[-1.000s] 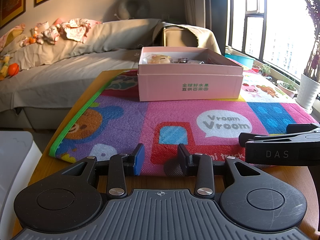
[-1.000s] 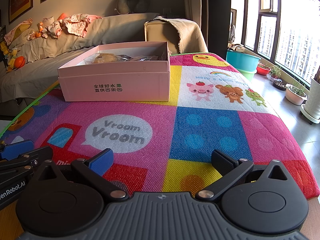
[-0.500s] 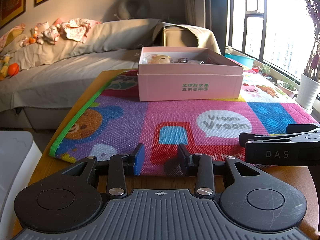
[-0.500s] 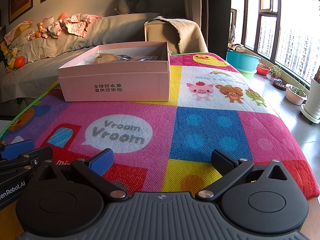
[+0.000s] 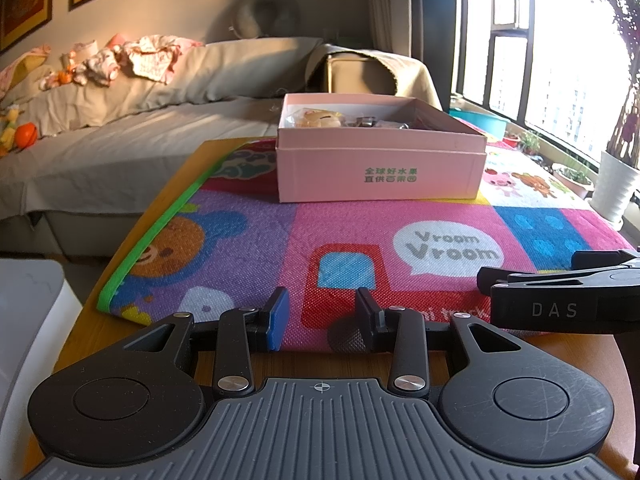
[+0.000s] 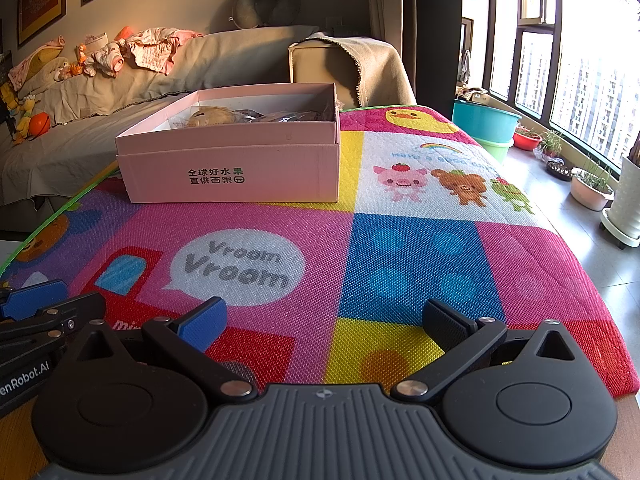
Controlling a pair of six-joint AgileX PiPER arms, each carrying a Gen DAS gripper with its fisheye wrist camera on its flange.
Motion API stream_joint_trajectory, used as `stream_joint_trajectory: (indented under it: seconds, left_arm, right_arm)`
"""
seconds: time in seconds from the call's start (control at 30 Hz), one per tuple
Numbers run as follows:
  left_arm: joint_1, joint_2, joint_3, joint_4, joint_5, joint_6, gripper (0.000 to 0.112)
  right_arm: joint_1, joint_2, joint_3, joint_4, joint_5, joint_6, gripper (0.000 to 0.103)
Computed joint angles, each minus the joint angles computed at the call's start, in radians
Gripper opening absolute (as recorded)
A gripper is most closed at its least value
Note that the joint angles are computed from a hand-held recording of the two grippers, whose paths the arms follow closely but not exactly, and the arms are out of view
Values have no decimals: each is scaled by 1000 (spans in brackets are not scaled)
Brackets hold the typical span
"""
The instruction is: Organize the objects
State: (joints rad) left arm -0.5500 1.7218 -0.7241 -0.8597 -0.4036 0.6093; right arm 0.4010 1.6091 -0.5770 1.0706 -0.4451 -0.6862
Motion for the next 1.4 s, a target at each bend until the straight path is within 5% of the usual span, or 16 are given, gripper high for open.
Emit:
stream_joint_trajectory:
  seconds: [1.4]
  left_arm:
    - [-20, 7, -8, -66, -20, 116, 40]
  right_arm:
    - [1, -2, 1, 5, 0, -4, 103]
